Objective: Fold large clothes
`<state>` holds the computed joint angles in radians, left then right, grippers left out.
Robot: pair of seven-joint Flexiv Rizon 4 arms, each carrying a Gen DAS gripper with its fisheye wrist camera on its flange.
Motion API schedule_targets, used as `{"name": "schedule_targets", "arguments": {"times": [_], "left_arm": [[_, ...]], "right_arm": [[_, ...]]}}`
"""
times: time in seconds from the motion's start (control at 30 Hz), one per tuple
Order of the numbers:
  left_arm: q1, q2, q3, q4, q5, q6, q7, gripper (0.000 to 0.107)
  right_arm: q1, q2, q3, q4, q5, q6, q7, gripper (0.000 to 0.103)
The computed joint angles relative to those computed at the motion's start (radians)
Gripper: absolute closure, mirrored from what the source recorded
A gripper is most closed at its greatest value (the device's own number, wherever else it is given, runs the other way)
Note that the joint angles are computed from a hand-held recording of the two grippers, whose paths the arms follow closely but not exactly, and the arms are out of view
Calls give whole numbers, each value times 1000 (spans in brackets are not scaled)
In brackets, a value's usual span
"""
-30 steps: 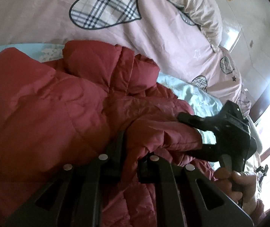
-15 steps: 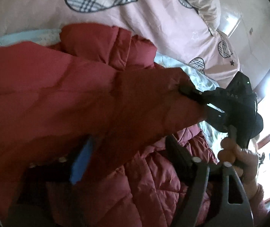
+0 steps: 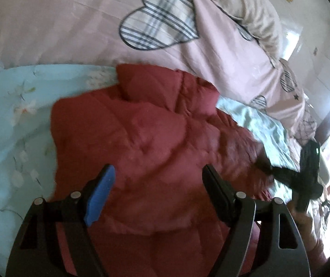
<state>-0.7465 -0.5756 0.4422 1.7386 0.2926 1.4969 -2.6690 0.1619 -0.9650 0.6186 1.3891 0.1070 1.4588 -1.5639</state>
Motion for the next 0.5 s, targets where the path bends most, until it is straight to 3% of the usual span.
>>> {"name": "schedule_targets", "arguments": {"times": [0.1,0.17,0.33,0.5], "left_arm": [[48,-14,-33,-13,-16,-6,38,38],[92,-31,-79,-26,-34,-17,84,38],[148,-80,-155,-71,-69,-154,175,45],[134,-92,-141,-75,-34,-144,141,45]], "right_arm": [[9,-8,-11,-3,-3,-7,1,96],[17,-6,-24,1,-6,-5,2,96],[53,41,-89,46,3,29,32,87],[284,178,-410,214,-25,301,182,77]]}}
